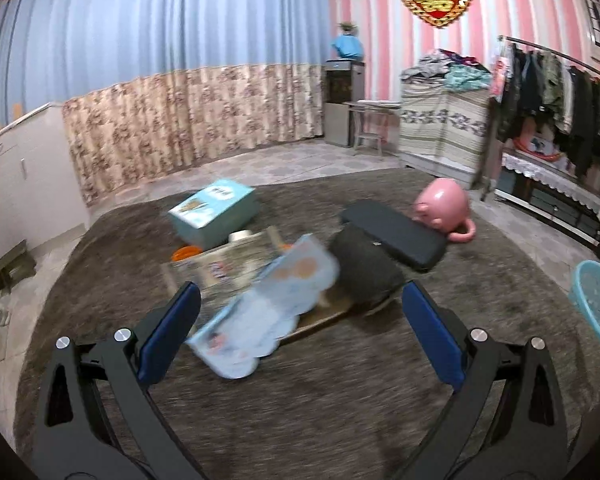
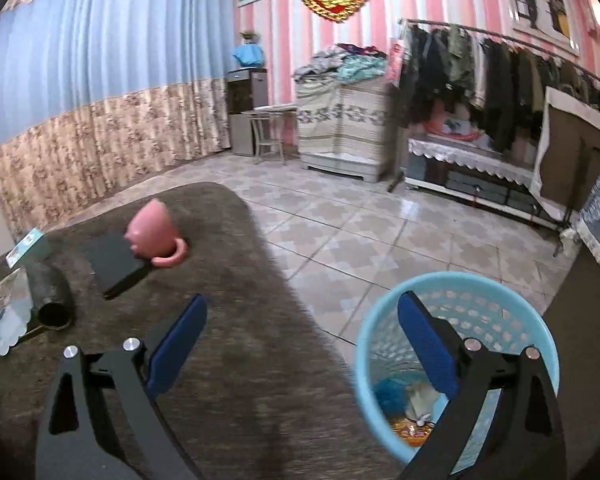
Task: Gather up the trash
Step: 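Move both tools back over the rug toward the snack packet, then grasp the light-blue packet with the left tool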
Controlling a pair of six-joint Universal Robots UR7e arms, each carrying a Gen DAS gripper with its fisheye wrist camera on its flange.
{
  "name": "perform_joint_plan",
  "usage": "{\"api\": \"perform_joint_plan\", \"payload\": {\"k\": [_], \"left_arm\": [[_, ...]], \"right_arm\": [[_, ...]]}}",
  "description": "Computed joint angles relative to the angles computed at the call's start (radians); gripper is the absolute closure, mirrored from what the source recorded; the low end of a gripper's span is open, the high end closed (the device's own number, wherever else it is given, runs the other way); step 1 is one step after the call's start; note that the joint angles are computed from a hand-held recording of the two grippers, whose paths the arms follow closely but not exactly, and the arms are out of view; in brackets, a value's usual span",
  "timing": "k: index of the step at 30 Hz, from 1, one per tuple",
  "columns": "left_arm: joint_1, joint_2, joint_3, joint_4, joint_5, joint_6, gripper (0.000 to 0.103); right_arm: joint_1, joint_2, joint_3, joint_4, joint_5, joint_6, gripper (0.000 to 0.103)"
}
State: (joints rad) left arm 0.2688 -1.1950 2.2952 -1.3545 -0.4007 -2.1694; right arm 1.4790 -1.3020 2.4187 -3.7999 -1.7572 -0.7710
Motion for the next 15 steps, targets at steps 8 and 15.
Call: {"api": "perform_joint_plan", "payload": {"k": [8,15], "left_arm": [[-0.047,-0.096,0.043,0.186,-0.089,-0.176,0.006],[-0.073,-0.166,0.100,0.219,-0.173,-0.218,0.006]], "right_arm": [[0.076,0.061,0.013,0.002,-0.020,0.011,0.009],[0.120,0.125,0.023,-0.051,-0.055,-0.036,0.009]]}}
